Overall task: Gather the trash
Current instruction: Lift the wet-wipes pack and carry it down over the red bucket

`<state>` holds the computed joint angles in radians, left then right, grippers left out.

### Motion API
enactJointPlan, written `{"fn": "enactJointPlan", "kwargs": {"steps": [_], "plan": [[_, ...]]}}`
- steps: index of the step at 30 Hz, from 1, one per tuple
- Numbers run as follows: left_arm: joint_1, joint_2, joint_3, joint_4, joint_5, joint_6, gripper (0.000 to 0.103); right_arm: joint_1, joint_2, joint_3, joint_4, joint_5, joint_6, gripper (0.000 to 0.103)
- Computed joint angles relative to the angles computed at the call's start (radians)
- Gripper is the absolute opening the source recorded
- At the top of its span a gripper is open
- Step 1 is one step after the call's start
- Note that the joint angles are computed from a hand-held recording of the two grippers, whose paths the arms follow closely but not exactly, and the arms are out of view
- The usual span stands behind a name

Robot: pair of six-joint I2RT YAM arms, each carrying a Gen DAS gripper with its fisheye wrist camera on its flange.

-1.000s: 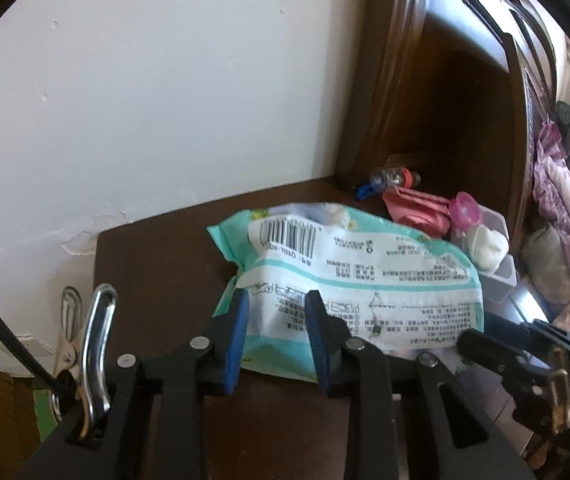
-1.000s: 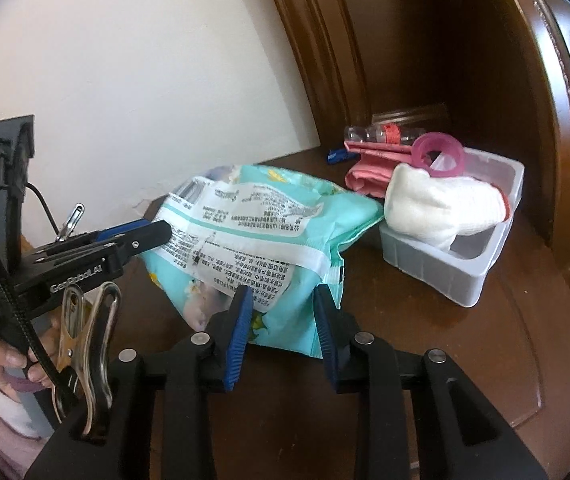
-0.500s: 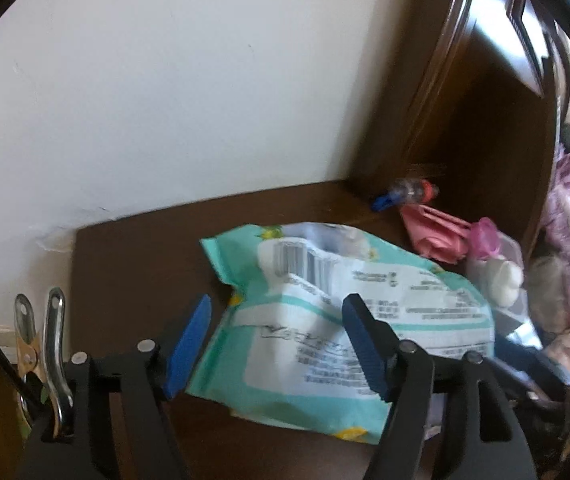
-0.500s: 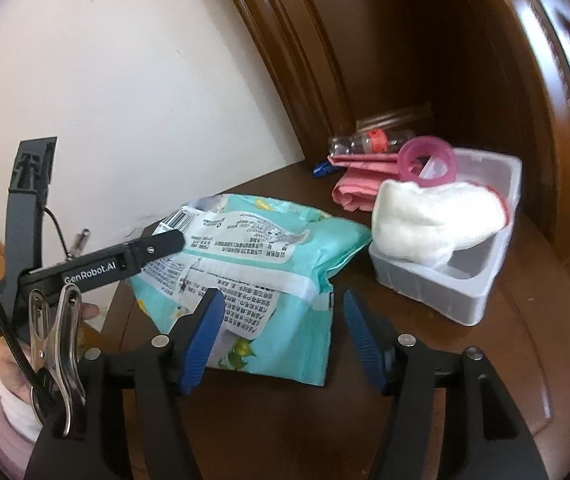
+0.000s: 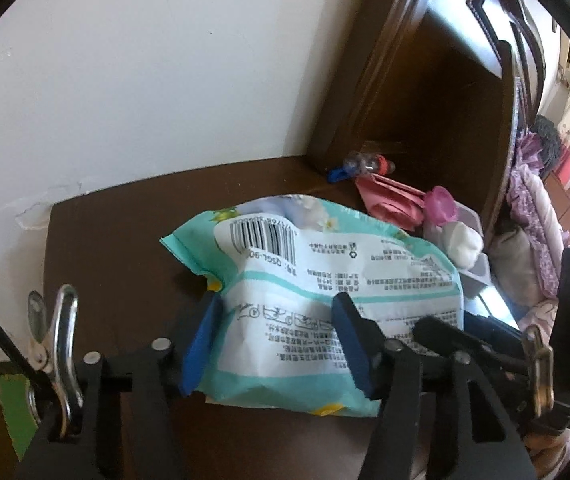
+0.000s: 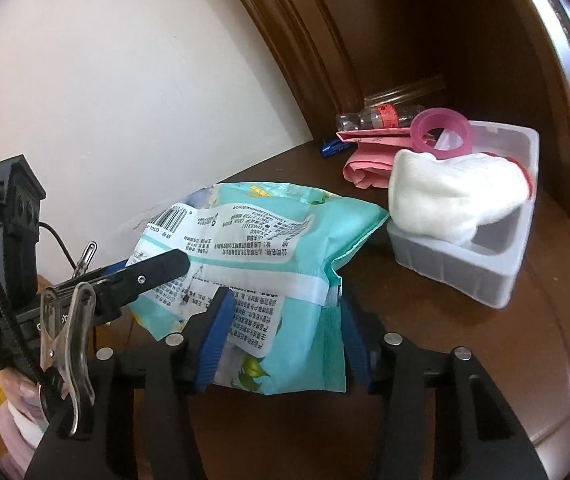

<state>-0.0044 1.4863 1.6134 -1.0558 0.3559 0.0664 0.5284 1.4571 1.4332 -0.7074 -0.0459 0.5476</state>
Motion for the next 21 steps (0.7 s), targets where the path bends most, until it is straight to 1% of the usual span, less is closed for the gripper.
{"fn": "enactJointPlan", "kwargs": {"steps": [6, 9, 12, 15, 21], "plan": [[-0.026, -0.141, -0.09, -0.016, -0.017, 0.007, 0.049, 0.04, -0.12, -0.071, -0.013, 0.043, 0.043, 0.046], [-0.048, -0.223, -0.134, -0.039, -0.025, 0.0, 0.049, 0.08, -0.194, -0.111, -0.035, 0.089, 0.067, 0.046], [-0.059, -0.304, -0.165, -0.068, -0.022, -0.008, 0.049, 0.148, -0.269, -0.141, -0.072, 0.169, 0.088, 0.046], [-0.095, -0.389, -0.2, -0.088, -0.043, -0.029, 0.049, 0.214, -0.35, -0.173, -0.11, 0.224, 0.136, 0.046], [-0.193, -0.556, -0.248, -0.169, -0.09, -0.089, 0.049, 0.408, -0.484, -0.204, -0.231, 0.394, 0.284, 0.046]]}}
